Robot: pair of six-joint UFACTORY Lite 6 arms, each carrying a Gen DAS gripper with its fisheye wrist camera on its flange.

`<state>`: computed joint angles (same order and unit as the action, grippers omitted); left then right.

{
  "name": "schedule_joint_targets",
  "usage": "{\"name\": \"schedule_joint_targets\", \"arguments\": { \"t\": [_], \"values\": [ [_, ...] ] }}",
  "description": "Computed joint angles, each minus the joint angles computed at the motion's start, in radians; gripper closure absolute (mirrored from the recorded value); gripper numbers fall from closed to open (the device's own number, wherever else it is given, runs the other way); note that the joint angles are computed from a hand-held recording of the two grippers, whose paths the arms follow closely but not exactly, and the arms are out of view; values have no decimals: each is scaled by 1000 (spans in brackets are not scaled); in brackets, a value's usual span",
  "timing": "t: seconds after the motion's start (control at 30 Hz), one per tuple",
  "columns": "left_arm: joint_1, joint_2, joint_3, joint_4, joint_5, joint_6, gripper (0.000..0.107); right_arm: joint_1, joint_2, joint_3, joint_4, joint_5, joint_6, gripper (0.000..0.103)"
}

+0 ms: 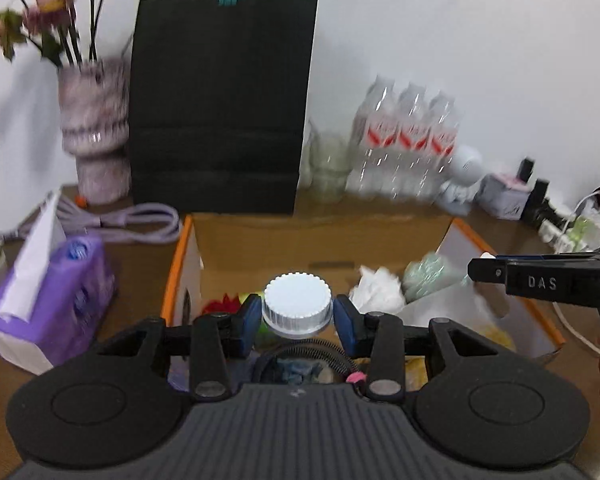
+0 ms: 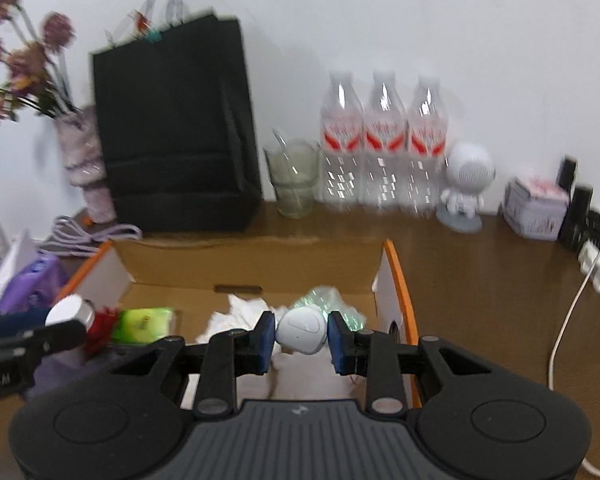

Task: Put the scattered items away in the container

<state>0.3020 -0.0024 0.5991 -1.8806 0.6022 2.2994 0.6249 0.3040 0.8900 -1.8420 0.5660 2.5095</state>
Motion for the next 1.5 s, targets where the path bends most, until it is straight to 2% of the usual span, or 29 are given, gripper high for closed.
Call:
{"name": "schedule_joint_targets", "arguments": {
  "t": [0.07, 0.13, 0.2, 0.23, 0.27, 0.33, 0.43, 0.67, 0.83, 0.97, 1.13, 1.3, 1.5],
  "values": [
    [-6, 42, 1, -43, 1, 52, 66, -31, 32, -6, -104, -41, 143, 76],
    [8, 69, -2, -63, 18, 90, 59, -41, 45, -26, -186, -40, 262, 74],
    [21, 86, 8, -51, 28, 80, 8, -43, 40, -48, -229, -31, 321, 50],
    [25, 83, 7, -55, 28, 77, 4, -43, 32, -57, -233, -24, 333, 20],
    [27, 73, 1, -64, 29, 83, 4, -40, 19, -72, -246, -9, 351, 0],
    [30, 55, -3, -47, 38, 73, 4, -32, -11, -102, -288, 13, 386, 0],
    [20, 28, -12, -61, 19, 67, 4, -21, -39, -112, -308, -7, 388, 0],
    [34, -17, -41, -22, 27, 40, 4, 64, -46, -111, -199, 31, 268, 0],
    [77, -61, -66, 42, 59, -1, 4, 106, -89, -139, -150, 55, 236, 0],
    [161, -123, -111, 115, 131, -23, 4, 168, -152, -198, -117, 100, 220, 0],
    [360, -195, -212, 236, 287, 32, 4, 317, -221, -307, -33, 206, 216, 0],
    [655, -156, -284, 395, 456, 183, 4, 544, -210, -411, 86, 337, 287, 0],
    [974, 28, -281, 560, 504, 424, 4, 758, -17, -395, 255, 410, 401, 0]
  ]
}}
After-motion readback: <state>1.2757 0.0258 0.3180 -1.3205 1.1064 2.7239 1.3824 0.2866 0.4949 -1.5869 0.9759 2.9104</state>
